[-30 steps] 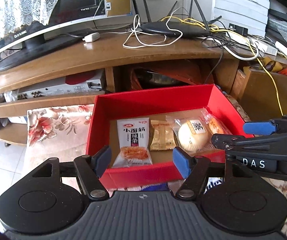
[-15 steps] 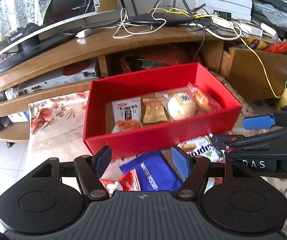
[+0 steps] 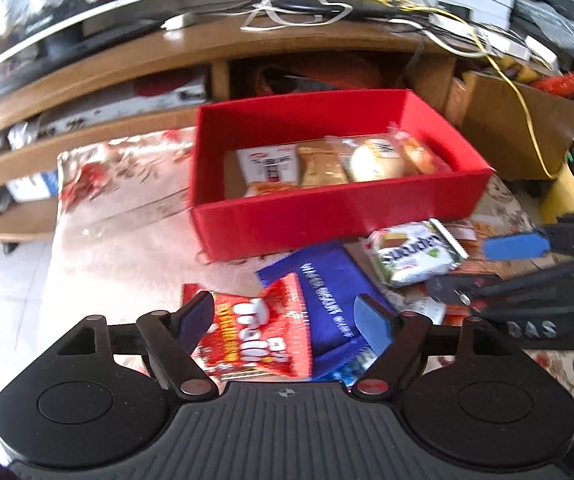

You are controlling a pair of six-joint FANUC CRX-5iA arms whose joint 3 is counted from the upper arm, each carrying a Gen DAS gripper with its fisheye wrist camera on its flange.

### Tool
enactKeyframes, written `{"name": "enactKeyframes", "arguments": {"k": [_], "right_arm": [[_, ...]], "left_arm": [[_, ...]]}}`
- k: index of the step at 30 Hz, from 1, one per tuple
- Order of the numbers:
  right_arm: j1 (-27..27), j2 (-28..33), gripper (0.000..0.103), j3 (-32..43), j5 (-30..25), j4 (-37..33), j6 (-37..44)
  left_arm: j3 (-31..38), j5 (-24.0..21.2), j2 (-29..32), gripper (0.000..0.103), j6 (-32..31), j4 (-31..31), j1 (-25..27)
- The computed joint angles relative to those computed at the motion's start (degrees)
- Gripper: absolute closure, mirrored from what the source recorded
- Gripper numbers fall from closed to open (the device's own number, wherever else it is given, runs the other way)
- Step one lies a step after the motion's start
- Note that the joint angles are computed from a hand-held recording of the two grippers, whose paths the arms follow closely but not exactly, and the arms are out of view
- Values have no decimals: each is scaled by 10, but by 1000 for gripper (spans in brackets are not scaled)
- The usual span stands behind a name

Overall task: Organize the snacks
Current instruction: 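Lift both grippers out of the red box back toward the snack pile, then lower the left gripper onto the red Trolli candy bag and grasp it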

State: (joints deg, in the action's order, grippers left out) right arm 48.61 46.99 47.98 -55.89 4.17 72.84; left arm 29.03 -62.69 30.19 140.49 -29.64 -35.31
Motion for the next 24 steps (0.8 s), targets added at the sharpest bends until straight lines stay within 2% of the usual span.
{"name": "enactKeyframes", "arguments": {"k": [6,11,15,18,21,24], "right_arm": [[3,14,38,24,-25,-11,16],[0,18,38,36,-32,-24,19],[-1,20,37,42,-37,-33,31],[-1,25,37,50,-47,-37,36],[-2,24,37,47,-47,-38,37],[-3,31,37,58,-55,-39,36]], "left_arm": [[-52,39,-25,21,32,51,36],[-53,22,-17,21,49,62,52],[-49,39,-8,21,53,60,63],[-41,53,3,21,33,64,70],[-55,83,7,22,2,101,86],[-74,92,-1,21,-7,123,92]]}}
